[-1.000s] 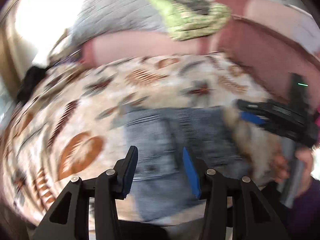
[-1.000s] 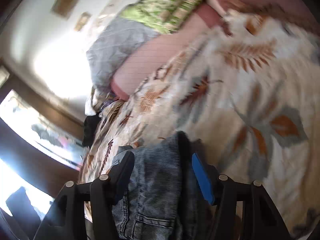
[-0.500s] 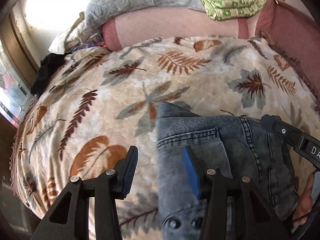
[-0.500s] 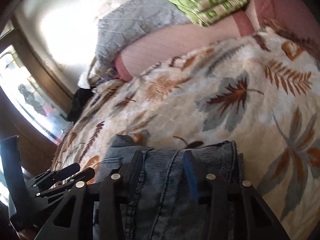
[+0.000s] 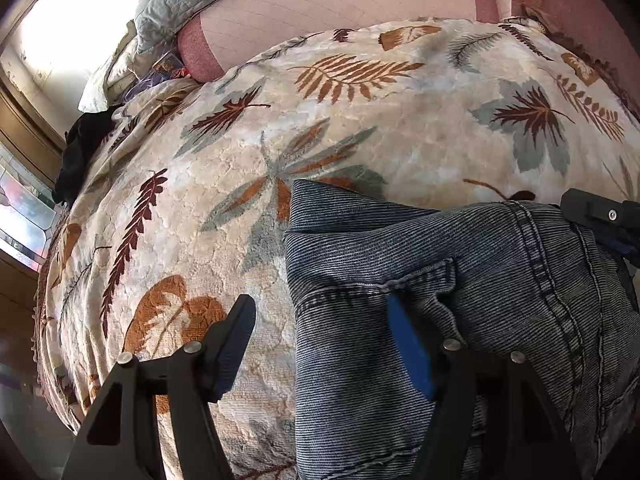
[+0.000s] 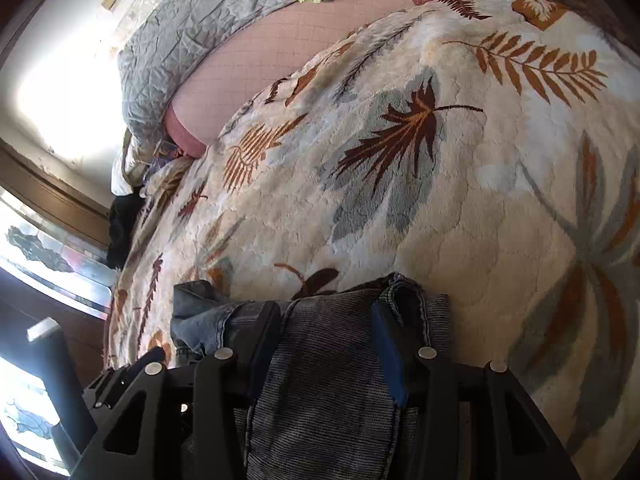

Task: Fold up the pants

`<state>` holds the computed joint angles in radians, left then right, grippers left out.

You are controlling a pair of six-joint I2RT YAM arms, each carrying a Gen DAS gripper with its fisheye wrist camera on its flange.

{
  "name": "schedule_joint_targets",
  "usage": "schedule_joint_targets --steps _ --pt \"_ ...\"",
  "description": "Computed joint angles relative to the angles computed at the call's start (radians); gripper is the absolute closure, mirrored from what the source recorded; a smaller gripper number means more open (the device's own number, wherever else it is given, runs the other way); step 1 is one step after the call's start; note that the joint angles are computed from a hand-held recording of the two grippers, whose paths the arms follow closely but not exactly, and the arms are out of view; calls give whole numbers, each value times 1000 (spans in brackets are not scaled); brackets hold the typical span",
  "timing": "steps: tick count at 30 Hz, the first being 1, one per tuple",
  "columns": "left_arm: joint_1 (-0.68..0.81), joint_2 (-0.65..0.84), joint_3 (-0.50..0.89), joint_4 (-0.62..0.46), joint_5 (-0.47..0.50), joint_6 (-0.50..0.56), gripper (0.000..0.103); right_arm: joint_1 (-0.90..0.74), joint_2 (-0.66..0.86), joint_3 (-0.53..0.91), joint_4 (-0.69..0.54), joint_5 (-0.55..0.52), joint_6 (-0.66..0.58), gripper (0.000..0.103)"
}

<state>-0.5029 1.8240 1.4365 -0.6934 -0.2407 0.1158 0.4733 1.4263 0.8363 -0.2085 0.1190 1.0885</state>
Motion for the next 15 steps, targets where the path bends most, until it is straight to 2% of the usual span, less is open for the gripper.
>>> schedule_joint_targets --steps 4,8,12,15 --pt "13 -102 -61 -26 25 -18 34 39 -93 -37 3 61 12 51" --pt "13 -325 -206 -9 63 10 34 162 -218 -49 -90 214 -17 51" --pt "43 -472 -273 -82 109 -1 31 303 -290 -36 -201 316 11 51" --pt "67 -509 -328 -116 141 4 31 407 -282 -44 -235 317 83 51"
